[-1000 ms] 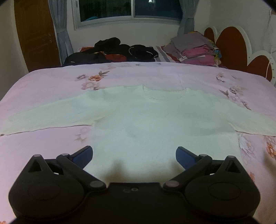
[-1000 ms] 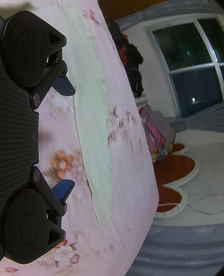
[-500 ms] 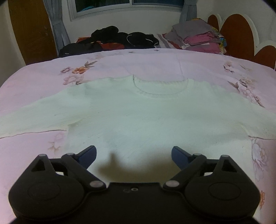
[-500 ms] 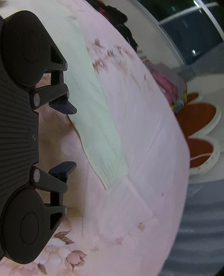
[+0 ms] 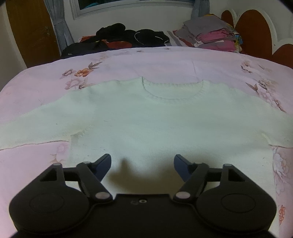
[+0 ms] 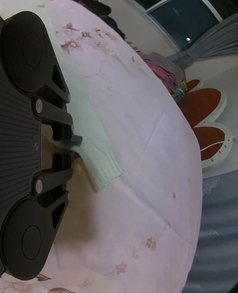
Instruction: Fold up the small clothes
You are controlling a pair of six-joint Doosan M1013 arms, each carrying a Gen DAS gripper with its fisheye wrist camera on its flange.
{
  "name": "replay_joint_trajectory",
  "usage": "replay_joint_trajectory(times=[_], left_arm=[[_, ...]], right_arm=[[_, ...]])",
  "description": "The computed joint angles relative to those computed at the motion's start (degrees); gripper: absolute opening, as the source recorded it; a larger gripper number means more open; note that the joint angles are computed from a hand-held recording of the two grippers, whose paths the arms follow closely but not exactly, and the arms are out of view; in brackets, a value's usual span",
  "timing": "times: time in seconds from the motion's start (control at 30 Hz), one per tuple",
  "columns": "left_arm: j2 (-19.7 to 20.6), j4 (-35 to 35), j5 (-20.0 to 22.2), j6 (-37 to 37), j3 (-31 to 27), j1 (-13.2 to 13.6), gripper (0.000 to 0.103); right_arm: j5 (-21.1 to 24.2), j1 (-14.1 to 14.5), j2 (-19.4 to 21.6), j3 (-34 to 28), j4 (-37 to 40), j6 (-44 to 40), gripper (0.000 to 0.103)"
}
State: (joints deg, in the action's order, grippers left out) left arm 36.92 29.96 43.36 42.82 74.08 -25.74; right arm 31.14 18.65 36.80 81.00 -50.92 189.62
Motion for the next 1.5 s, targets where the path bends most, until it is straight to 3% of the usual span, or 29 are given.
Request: replay_joint_trajectory(times=[0.27,0.4,0.53,0.7,0.87,1.0,1.1,1.17,1.23,1.27,1.33,1.5], left_arm=[[-1.31,1.28,-2.58,-1.69,1.46,0.84,0.071],[-2.41,2.05,-4.06,-3.0,3.04,1.73,0.071],[-3.82,2.23,-6.14,-3.71,5.37,3.17,0.071],[-5.51,1.6,-7.67,-3.21,8.11,5.55,0.071],[-6.66,3.25,-7.96,-3.96,9.93,7.69,0.071],[-6.91,1.65,-8.53,-2.7,10.38,9.0,0.071],[-6.91,0.72,-9.54,-1.25,10.45,9.35,0.072],[-6.71,-1.02,-10.28,0.78,10.14,9.44,0.072],[-6.45,-2.88,-11.02,3.07,9.73,9.43,0.072],[-6.13,-5.37,-11.68,5.59,9.27,9.4,0.072],[-5.27,-11.99,-12.24,11.69,8.06,9.46,0.072],[-2.12,-25.63,-12.78,23.03,4.41,9.12,0.07]], right_arm=[[-4.66,2.18,-0.86,-1.13,-10.37,4.19,0.003],[-7.68,4.52,0.46,-5.4,-11.96,1.2,0.003],[-10.97,7.62,3.24,-11.64,-8.35,-6.79,0.003],[-12.63,11.5,9.57,-23.21,11.24,-28.75,0.003],[-8.82,15.18,16.77,-35.31,34.34,-54.28,0.003],[-3.1,17.17,21.63,-42.69,44.66,-65.04,0.003],[1.58,17.83,24.38,-47.07,48.1,-68.62,0.004],[5.66,17.69,26.16,-50.37,50.85,-71.66,0.011],[3.44,17.41,24.81,-47.52,54.93,-75.27,0.068],[1.09,17.52,23.79,-45.57,53.55,-74.78,0.074],[-2.89,17.73,20.93,-40.36,47.9,-72.04,0.074],[-1.84,17.44,16.36,-32.28,26.76,-55.55,0.074]])
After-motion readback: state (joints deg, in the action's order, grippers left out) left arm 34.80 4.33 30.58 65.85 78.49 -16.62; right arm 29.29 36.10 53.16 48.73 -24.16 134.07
